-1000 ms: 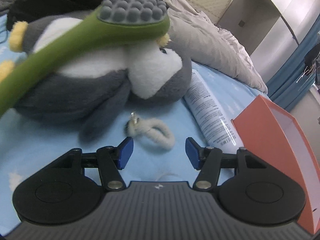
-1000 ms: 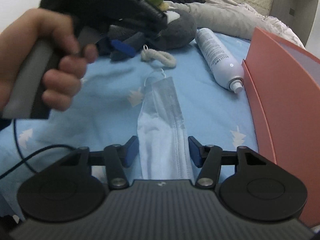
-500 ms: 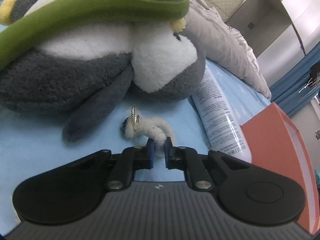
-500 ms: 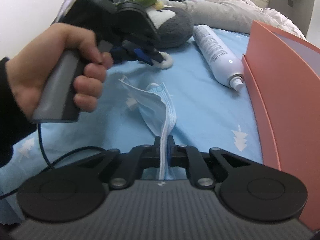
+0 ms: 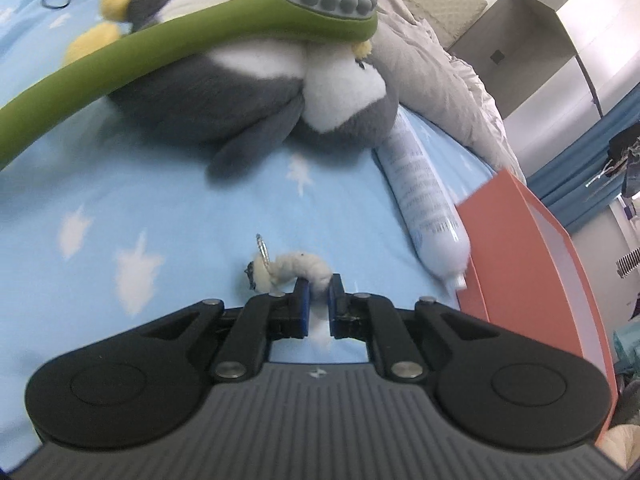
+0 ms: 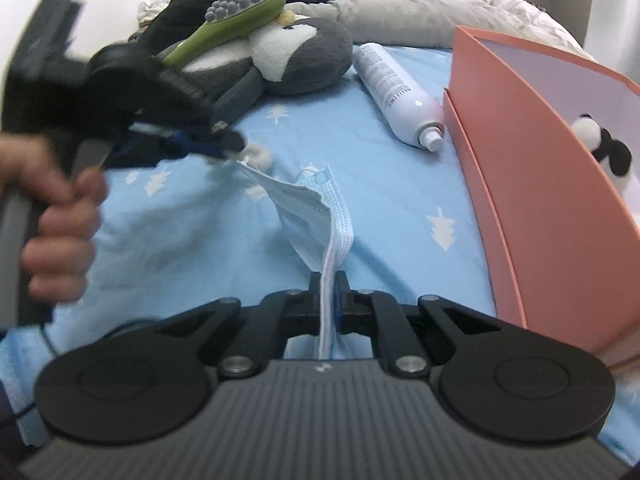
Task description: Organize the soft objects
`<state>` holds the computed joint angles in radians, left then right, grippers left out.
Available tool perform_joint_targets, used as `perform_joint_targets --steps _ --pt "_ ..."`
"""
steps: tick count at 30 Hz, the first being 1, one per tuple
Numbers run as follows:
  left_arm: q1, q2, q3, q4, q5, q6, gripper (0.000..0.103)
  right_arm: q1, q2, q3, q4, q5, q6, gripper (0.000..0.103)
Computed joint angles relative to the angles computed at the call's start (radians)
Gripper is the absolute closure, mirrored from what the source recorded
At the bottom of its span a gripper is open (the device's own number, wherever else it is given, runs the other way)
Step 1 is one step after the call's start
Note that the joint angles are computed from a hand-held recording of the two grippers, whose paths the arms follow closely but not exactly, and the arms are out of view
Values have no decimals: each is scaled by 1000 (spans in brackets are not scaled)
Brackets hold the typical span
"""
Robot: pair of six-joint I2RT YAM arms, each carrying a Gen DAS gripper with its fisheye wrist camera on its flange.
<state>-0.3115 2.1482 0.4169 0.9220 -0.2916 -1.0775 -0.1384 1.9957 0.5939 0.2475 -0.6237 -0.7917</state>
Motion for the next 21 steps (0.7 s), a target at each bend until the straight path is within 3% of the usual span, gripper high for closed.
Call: perform_joint_targets --steps 7,16,18,19,20,21 --pt "-255 -144 -154 -73 -160 -183 92 -88 -38 -5 -145 -59 -27 95" --pt "-546 -147 -172 -249 -285 -465 91 -132 -2 11 -184 -59 -26 89" --pt "-560 -134 -174 -242 -273 -478 84 -135 -10 7 -167 -49 -15 73" --pt "-574 -138 -170 -265 -275 -497 70 -141 -14 8 -167 -53 -12 69" --pt "-582 -144 -166 -287 -275 -507 50 -152 -22 10 -172 -64 -17 65" --pt "-597 -155 -160 -323 -284 -522 43 -163 -33 6 -170 -72 -25 65"
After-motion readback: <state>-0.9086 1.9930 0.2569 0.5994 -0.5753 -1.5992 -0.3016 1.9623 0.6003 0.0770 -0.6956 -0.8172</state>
